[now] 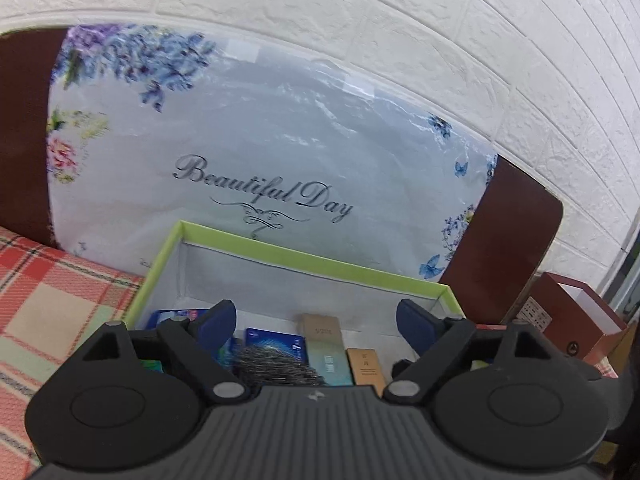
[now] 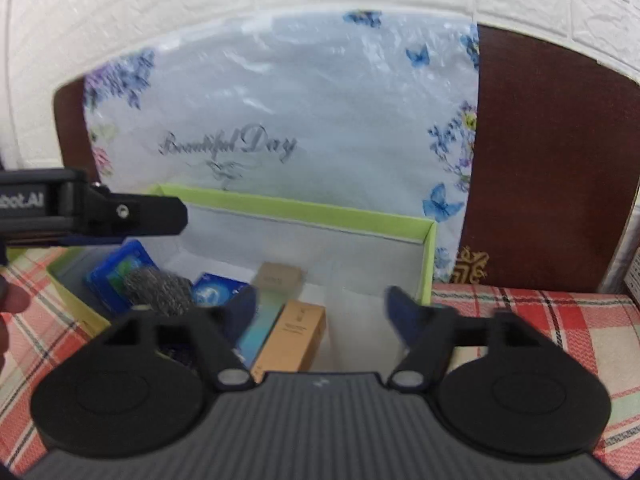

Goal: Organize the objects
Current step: 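Carry the steel wool and clear tube over the lime-green box, then open both tools to drop the steel wool and tube into the box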

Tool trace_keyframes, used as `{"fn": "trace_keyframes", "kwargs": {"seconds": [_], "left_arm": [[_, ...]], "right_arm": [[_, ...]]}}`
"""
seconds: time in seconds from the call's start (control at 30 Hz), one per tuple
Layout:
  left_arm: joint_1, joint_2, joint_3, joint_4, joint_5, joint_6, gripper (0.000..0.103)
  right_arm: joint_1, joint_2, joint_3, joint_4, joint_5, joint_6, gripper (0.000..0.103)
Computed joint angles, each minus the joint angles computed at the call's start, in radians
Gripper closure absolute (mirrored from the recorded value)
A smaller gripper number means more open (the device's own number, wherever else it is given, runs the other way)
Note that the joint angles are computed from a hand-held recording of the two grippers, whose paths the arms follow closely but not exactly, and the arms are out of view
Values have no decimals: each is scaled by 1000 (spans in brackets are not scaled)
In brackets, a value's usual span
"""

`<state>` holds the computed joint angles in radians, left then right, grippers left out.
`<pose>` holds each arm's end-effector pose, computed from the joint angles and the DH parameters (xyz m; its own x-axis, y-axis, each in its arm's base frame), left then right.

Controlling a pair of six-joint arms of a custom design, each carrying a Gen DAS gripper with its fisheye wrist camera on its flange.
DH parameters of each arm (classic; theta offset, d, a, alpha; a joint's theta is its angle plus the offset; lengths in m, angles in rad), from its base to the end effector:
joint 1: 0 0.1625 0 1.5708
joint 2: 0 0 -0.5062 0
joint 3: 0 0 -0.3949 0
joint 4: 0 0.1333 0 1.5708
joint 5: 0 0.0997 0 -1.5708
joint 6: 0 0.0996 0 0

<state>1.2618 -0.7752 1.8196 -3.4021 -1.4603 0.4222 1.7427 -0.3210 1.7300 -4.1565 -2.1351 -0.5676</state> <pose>-0.0756 -0.7112 0.1760 -0.7974 0.4835 -0.3612 0.5936 0.5202 -0.6141 0.1917 -0.6365 -0.0078 -0.7379 0.0850 0.6696 -0.5484 0.5029 -0.6682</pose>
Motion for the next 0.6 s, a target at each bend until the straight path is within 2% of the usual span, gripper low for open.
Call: {"fn": "trace_keyframes", "kwargs": {"seconds": [0.07, 0.1, 0.23, 0.4, 0.6], "left_arm": [[-8, -16, 26, -41, 23, 0, 13], [-12, -28, 43, -67, 34, -3, 13], [-31, -89, 133, -151, 66, -9, 10], [-42, -188, 267, -190, 42, -15, 10], [-47, -276, 417, -235, 32, -22, 10]], "right_arm": [[4, -9, 27, -9, 26, 4, 2], [11, -16, 42, -16, 27, 3, 0], [44, -33, 112, -116, 18, 21, 0], [90, -60, 253, -283, 53, 106, 0], [155, -40, 399, -489, 37, 193, 0]]}}
